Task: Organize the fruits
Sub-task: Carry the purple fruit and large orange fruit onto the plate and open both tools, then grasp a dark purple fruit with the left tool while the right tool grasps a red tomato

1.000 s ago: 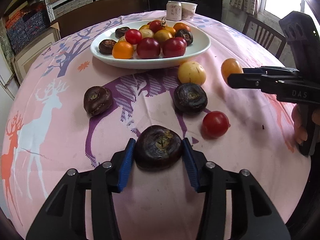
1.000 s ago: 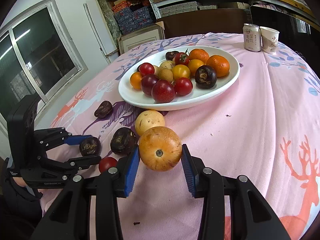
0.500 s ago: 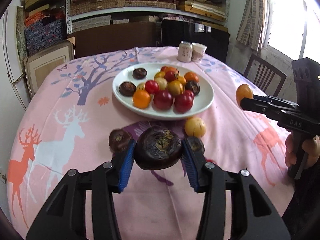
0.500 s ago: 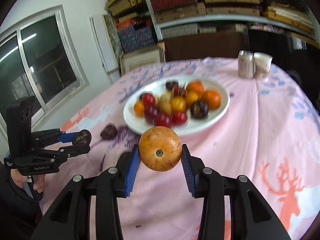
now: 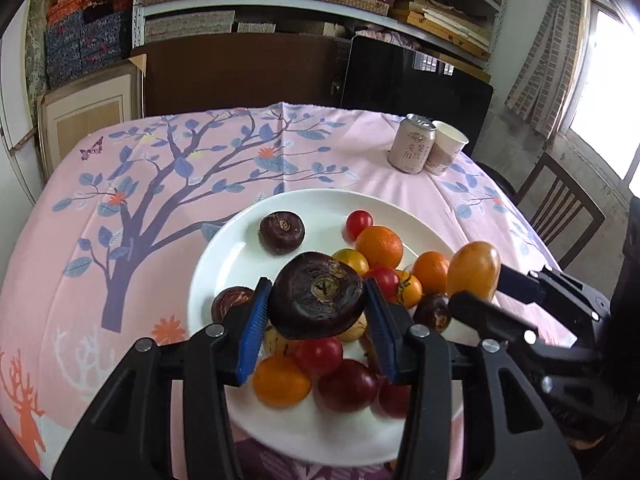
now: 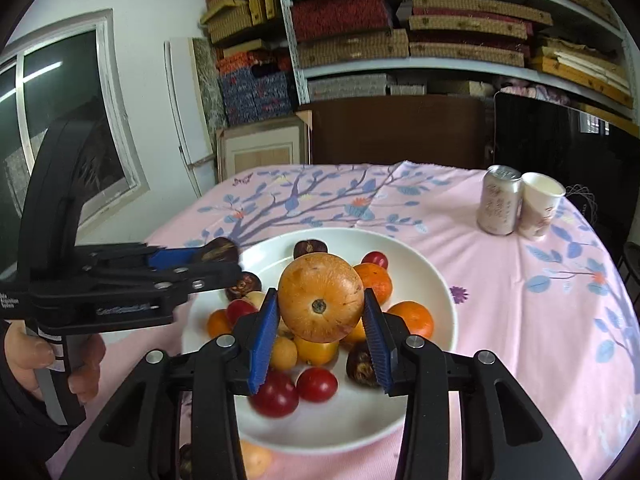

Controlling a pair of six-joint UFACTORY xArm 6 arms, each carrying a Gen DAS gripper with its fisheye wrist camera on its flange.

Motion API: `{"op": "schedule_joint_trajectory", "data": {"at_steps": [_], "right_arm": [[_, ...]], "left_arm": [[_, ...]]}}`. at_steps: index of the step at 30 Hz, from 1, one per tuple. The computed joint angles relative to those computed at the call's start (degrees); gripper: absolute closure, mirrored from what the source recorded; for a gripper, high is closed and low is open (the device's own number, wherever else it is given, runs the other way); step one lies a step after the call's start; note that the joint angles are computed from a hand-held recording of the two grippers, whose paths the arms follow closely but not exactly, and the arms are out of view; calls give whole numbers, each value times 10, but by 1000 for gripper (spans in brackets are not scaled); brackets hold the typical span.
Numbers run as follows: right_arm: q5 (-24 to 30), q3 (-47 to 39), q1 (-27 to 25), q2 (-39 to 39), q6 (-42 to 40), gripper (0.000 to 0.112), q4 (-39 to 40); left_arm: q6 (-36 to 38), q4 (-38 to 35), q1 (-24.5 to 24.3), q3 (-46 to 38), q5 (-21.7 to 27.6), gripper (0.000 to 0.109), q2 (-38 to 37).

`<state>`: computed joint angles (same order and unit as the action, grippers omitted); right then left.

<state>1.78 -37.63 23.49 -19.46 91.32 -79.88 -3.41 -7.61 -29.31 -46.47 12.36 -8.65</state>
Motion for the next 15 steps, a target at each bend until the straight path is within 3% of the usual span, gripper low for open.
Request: {"op": "schedule_joint_trajectory", "data": {"at_steps": [2,3,4,6,8,11,13,15], "right_arm": [[-1,-18,0,34,1,67,-7],[-4,-22,0,42,15,56,-21],[0,-23,0,41,52,52,-56],[0,-19,-5,27,117,51,-124],[0,-12,-7,10,145,51,-149],[0,11,-1,-18,118,50,-124],[14,27,8,-37,99,45,-103],[14,42,11,-53,112,43,-103]], "left_arm": [[4,-17,3,-18,2,62,29],[19,-38,3,-19,-2,59,35],[32,-59,4,-15,-8,58,35],[57,-101,3,4,-25,46,22],[82,-137,2,33,-34,42,-7],[58,-110,4,96,-45,31,-71],[56,-104,5,147,-54,29,-124],[13,-50,15,197,-58,27,-178]]}}
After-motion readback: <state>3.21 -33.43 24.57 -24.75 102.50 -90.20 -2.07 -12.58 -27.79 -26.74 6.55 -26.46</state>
